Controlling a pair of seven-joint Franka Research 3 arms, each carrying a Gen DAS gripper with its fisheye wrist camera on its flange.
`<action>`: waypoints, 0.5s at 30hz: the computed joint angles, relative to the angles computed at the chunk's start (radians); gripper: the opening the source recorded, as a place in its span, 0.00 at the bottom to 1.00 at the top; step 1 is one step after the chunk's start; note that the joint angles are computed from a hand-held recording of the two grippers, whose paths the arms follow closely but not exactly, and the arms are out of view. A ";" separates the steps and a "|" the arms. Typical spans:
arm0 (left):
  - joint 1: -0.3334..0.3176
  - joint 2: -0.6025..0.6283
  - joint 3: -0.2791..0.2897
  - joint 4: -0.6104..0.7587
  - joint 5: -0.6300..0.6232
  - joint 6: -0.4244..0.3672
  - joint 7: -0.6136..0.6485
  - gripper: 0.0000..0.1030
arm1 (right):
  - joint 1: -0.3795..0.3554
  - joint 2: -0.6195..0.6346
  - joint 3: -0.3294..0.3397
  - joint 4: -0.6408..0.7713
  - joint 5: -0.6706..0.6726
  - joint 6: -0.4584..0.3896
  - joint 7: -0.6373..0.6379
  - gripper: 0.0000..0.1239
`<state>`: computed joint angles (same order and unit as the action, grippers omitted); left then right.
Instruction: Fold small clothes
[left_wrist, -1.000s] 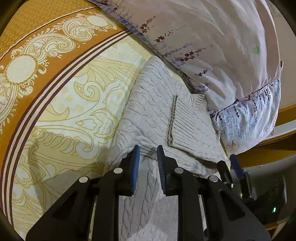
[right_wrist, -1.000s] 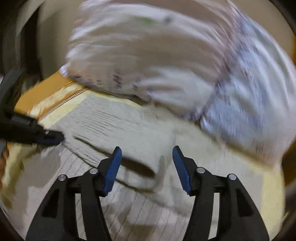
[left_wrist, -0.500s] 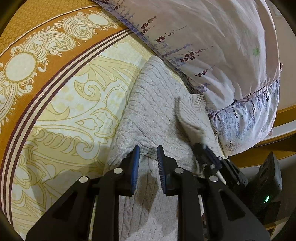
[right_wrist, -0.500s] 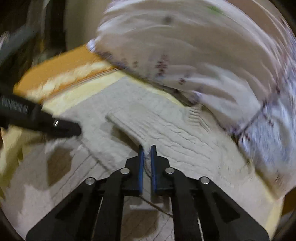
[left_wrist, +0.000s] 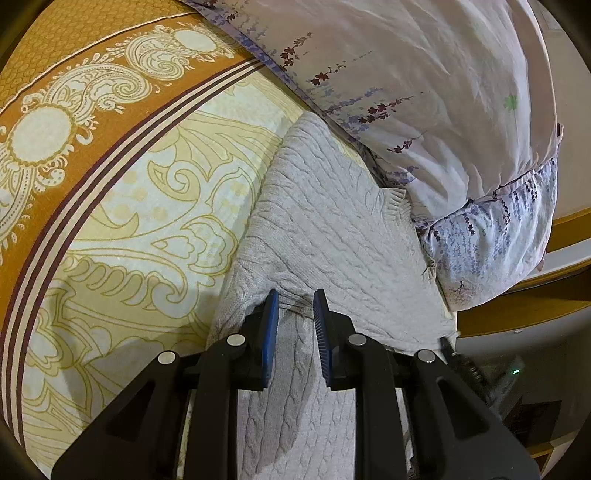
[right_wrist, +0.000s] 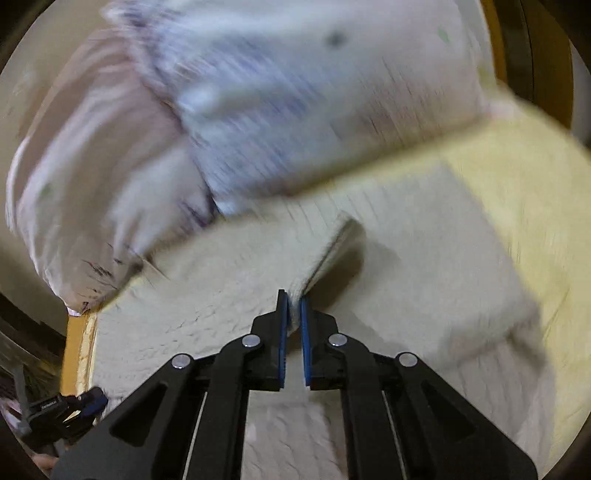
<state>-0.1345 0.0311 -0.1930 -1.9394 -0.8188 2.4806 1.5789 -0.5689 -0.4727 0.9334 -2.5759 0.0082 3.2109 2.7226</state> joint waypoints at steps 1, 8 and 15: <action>0.000 0.002 0.000 0.002 0.000 -0.002 0.001 0.21 | 0.014 0.010 -0.017 -0.010 -0.025 0.019 0.031 0.13; 0.001 0.005 -0.003 0.004 0.005 0.005 -0.005 0.21 | 0.061 0.049 -0.055 -0.071 0.156 0.163 0.012 0.30; 0.000 0.005 -0.004 0.000 0.002 0.014 0.006 0.21 | 0.047 -0.061 -0.039 -0.082 0.222 0.076 -0.074 0.05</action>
<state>-0.1343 0.0362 -0.1974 -1.9397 -0.8169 2.4951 1.5854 -0.5219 -0.5338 0.8949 -2.6580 0.2302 3.2864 2.6481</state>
